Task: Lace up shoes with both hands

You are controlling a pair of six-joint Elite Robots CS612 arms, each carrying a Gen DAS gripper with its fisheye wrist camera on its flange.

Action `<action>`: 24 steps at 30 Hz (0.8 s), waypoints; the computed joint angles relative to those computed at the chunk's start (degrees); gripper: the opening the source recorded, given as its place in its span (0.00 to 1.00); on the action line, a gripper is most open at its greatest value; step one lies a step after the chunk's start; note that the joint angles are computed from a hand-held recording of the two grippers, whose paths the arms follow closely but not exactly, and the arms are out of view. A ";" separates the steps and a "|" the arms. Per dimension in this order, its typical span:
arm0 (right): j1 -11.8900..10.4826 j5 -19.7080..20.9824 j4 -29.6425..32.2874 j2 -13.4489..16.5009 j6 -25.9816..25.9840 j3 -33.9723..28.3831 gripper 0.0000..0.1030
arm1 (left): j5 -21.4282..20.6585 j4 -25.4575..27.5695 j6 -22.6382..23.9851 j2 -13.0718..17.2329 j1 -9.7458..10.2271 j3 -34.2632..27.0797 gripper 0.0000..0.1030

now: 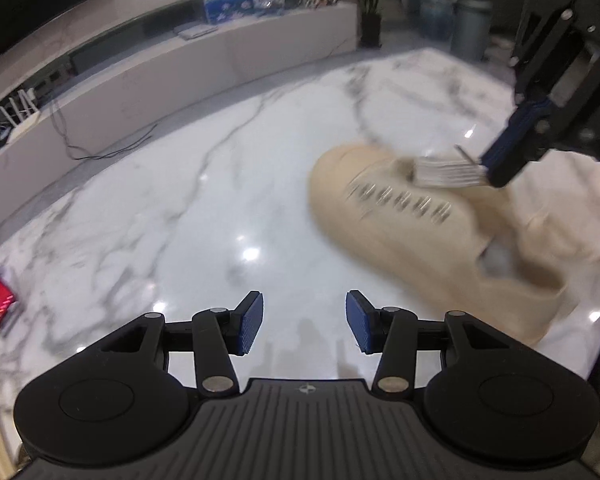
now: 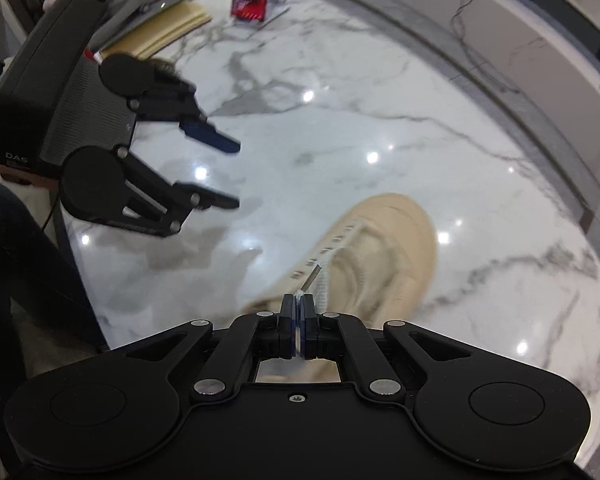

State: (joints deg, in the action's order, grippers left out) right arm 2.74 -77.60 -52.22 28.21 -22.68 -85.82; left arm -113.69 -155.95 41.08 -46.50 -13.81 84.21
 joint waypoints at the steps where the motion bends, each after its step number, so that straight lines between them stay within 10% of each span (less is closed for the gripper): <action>1: -0.34 -0.61 -0.94 0.25 0.96 -1.13 0.01 | -0.69 0.16 -0.06 -0.06 -0.14 -0.02 0.43; 13: -4.01 -13.36 5.51 3.49 8.25 -12.31 0.01 | -5.25 0.74 -1.26 -0.46 -1.94 -0.16 0.43; 24: -1.80 -5.28 -0.29 3.86 2.46 -7.90 0.01 | -7.42 1.56 -2.44 -0.38 -2.41 0.15 0.43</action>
State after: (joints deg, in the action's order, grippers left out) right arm 0.94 -82.89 -52.51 32.06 -20.23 -93.72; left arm -121.10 -154.40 38.64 -46.88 -16.22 84.35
